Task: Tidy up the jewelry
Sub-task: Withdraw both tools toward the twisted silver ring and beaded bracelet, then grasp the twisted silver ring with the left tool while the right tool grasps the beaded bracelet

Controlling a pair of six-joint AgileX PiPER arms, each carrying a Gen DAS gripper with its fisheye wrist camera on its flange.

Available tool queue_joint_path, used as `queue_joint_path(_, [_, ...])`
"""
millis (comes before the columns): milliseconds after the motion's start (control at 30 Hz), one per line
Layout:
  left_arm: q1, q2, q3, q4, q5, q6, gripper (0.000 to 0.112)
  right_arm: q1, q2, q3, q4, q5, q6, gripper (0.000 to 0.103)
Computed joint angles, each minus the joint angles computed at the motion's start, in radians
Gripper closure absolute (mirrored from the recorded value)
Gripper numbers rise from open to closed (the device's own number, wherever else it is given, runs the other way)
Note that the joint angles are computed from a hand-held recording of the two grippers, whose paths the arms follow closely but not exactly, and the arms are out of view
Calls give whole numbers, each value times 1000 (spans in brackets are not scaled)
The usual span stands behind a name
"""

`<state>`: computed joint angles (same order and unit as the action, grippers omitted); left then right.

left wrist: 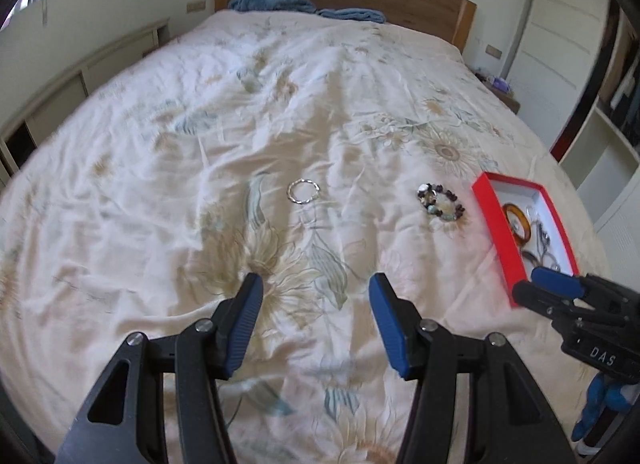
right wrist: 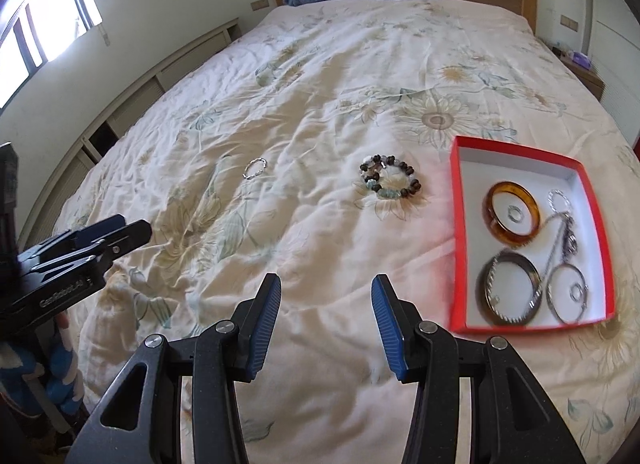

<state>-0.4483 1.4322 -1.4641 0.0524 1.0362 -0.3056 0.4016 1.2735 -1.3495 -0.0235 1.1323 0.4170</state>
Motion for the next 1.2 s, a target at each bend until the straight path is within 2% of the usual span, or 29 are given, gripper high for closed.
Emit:
queue_joint_path(200, [96,147,-70,-116,-79,100,59,-97,126,-42,91,-79,-145,56])
queue_joint_path(367, [144,337,-227,-187,-82,156,59,-167,243,-107,151,-126,-233,56])
queue_joint_path(600, [134,544,-441,-183,-62,201,60,-229,362,-183,196,-149,-318,56])
queue_joint_path(733, [134,616,-506,-197,-47,224,61,-247,410,-222,208,-150,-348,56])
queue_joint_path(800, [141,641,-528,-224,-38,243,72,-253,429,-239,214,-154,-359,56])
queue_joint_path(900, [146,672,-551,-242,-28,263,78,-261,452,-255,224,-158,-372,56])
queue_joint_path(1200, [152,722,-591,-278,-6,338,84,-269,517,-295,246,-136,-392,56])
